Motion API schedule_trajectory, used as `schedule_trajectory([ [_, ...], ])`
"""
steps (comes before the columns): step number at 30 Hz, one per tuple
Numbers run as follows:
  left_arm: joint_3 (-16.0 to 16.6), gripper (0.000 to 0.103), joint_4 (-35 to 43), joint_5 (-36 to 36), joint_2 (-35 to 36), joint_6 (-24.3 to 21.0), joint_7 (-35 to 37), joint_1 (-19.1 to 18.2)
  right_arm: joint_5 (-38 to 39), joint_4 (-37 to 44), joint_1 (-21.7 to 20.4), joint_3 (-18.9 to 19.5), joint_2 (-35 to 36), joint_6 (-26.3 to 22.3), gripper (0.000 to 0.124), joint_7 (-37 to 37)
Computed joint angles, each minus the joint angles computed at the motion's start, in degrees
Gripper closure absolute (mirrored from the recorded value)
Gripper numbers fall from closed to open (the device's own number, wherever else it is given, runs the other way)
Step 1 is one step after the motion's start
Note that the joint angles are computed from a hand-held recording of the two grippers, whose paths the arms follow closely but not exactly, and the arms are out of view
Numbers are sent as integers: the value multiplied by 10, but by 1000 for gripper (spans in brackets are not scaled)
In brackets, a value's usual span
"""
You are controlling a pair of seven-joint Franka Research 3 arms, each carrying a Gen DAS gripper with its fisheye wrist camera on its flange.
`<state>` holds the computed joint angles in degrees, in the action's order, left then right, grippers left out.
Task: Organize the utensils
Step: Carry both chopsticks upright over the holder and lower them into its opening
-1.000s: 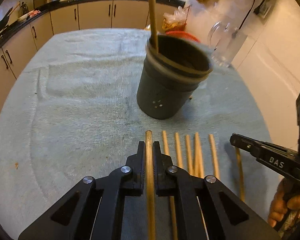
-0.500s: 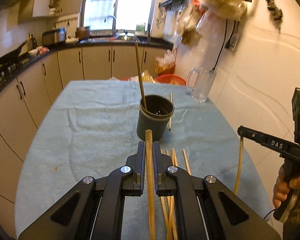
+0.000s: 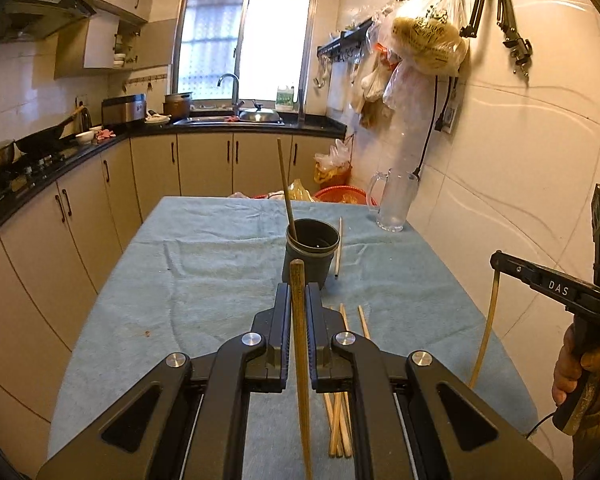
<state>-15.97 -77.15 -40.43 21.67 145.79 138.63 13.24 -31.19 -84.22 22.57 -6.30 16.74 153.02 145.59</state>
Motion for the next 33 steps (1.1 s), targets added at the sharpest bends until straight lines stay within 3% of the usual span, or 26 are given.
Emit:
schedule_trajectory([
  [7, 1, 97, -41, -52, -36, -1, 33, 13, -116, -43, 22, -18, -37, 20, 116, 103],
  [13, 13, 97, -57, -93, -55, -6, 64, 8, -172, -57, 4, 2, -53, 27, 116, 150],
  [23, 28, 97, -29, -119, -50, -21, 77, -3, -162, -34, -11, 13, -37, 39, 116, 142],
  [30, 18, 97, 59, -84, -2, -44, 34, -2, -114, 22, -8, 0, 2, 46, 116, 98],
  [33, 12, 97, 133, -49, 39, -69, -7, -5, -86, 66, -5, -8, 30, 44, 116, 68],
])
